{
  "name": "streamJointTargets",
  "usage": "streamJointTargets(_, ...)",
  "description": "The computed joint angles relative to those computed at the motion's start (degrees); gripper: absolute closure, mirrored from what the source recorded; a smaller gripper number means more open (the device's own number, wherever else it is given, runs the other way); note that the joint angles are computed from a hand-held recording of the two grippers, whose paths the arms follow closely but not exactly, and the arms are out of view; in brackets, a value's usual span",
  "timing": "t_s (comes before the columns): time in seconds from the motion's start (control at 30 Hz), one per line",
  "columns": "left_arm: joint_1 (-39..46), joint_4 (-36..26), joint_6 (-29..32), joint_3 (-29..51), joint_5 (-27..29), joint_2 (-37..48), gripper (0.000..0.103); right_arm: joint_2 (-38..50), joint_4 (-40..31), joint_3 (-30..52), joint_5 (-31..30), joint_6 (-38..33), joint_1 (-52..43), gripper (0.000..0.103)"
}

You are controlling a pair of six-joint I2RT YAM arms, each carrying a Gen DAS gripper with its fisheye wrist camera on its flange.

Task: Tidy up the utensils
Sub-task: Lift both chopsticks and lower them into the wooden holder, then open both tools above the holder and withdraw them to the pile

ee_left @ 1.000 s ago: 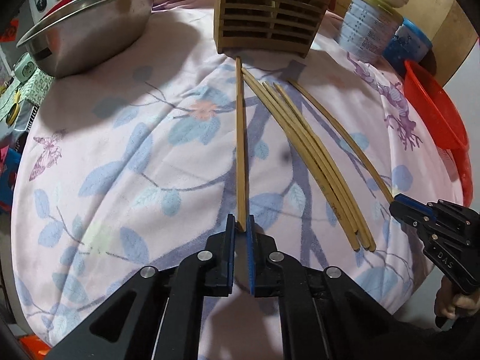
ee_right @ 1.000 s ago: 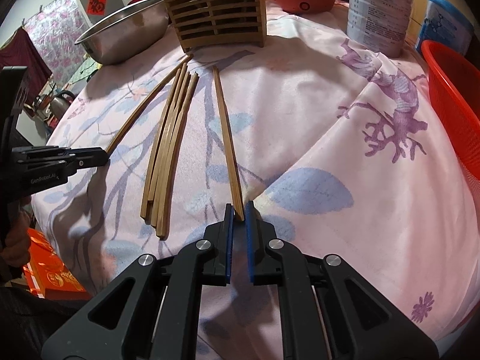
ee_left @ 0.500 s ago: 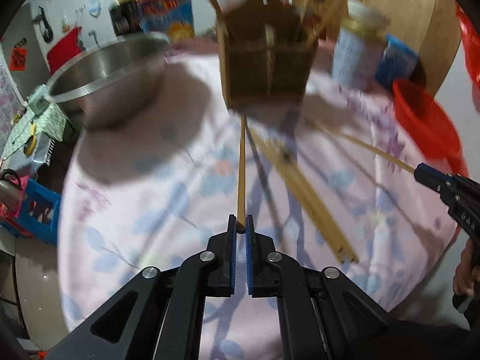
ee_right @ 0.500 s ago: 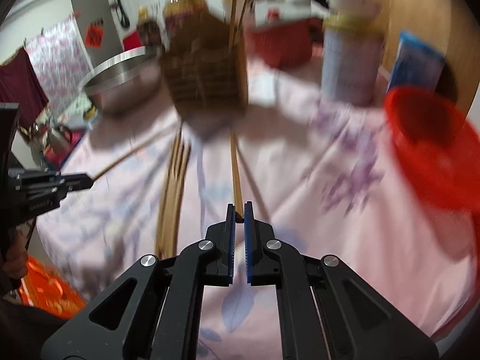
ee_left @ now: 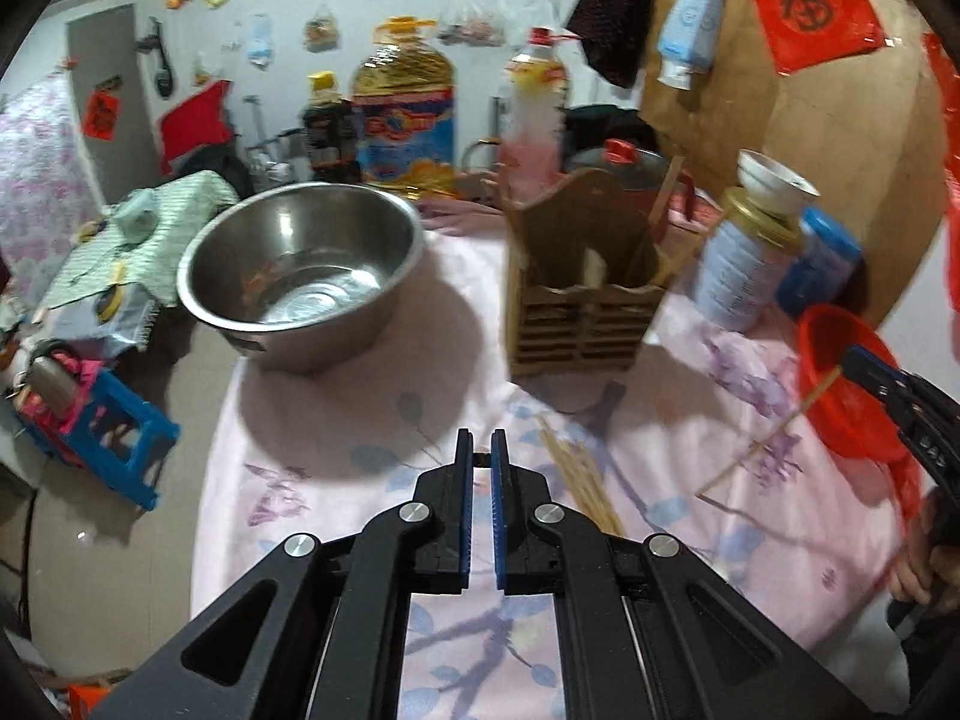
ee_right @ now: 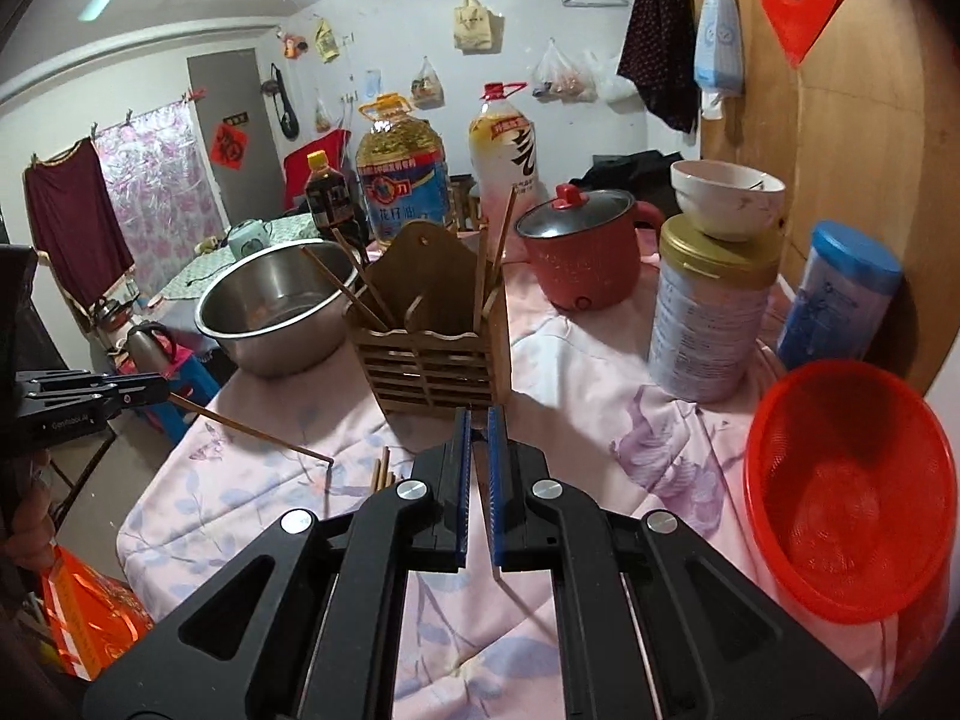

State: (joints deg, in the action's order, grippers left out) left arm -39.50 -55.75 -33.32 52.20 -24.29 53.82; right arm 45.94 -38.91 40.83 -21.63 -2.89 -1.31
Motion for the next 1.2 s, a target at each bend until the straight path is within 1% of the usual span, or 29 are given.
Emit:
streamJointTargets(0.1, 2.38, -0.22, -0.98, 1.14, -0.26, 1.40, 0.097, 4.79, 0.88, 1.86, -4.00, -2.42, -2.27, 0.096)
streamJointTargets(0.17, 4.68, -0.11, -0.70, 1.85, 0.67, 1.93, 0.097, 6.74, 0.69, 2.90, -5.40, -3.23, -2.78, 0.096)
streamJointTargets(0.2, 5.93, 0.03, -0.31, 2.59, 1.16, 2.24, 0.097, 8.45, 0.72, 3.83, -6.16, -3.67, -3.15, 0.096)
streamJointTargets(0.3, 8.36, 0.79, 2.81, 4.19, 2.03, 2.23, 0.097, 9.40, 1.14, 5.24, -6.11, -2.63, -2.86, 0.097)
streamJointTargets(0.37, 9.51, 1.62, 6.92, 6.01, 2.34, 2.83, 0.097, 8.82, 1.73, 6.32, -4.60, -0.82, -1.97, 0.097)
streamJointTargets(0.47, 12.11, 1.99, 11.99, 9.09, 5.80, 4.43, 0.097, 8.81, 1.25, 8.51, -3.99, 2.47, -0.81, 0.097)
streamJointTargets(0.53, 13.08, 2.36, 15.40, 10.96, 7.27, 5.08, 0.097, 8.50, 1.71, 10.11, -1.55, 4.94, 1.51, 0.097)
streamJointTargets(0.6, 14.90, 2.63, 18.89, 13.60, 10.40, 6.16, 0.097, 8.64, 1.70, 12.16, 1.25, 6.62, 3.56, 0.096)
streamJointTargets(0.7, 17.40, 2.55, 22.40, 18.32, 15.14, 8.47, 0.097, 9.80, 1.30, 15.52, 2.38, 8.56, 5.27, 0.097)
streamJointTargets(0.8, 18.76, 2.30, 24.68, 23.58, 18.47, 11.29, 0.097, 12.07, 1.45, 19.73, 4.23, 9.79, 7.31, 0.096)
streamJointTargets(0.83, 19.30, 1.97, 25.55, 26.83, 20.22, 13.01, 0.097, 12.97, 1.56, 21.37, 5.00, 10.17, 8.02, 0.096)
streamJointTargets(0.93, 19.53, 1.66, 26.58, 34.22, 22.89, 17.17, 0.097, 16.63, 2.37, 26.90, 6.45, 10.79, 9.54, 0.097)
streamJointTargets(1.0, 19.14, 2.02, 26.70, 37.87, 23.48, 19.61, 0.097, 19.13, 3.25, 29.93, 7.39, 11.00, 10.60, 0.097)
streamJointTargets(1.07, 18.18, 3.14, 26.99, 41.67, 22.92, 22.57, 0.097, 21.71, 4.42, 32.41, 8.81, 11.05, 11.67, 0.097)
streamJointTargets(1.2, 16.81, 6.27, 27.05, 44.09, 20.30, 27.46, 0.097, 27.28, 7.39, 35.26, 9.58, 12.05, 12.57, 0.097)
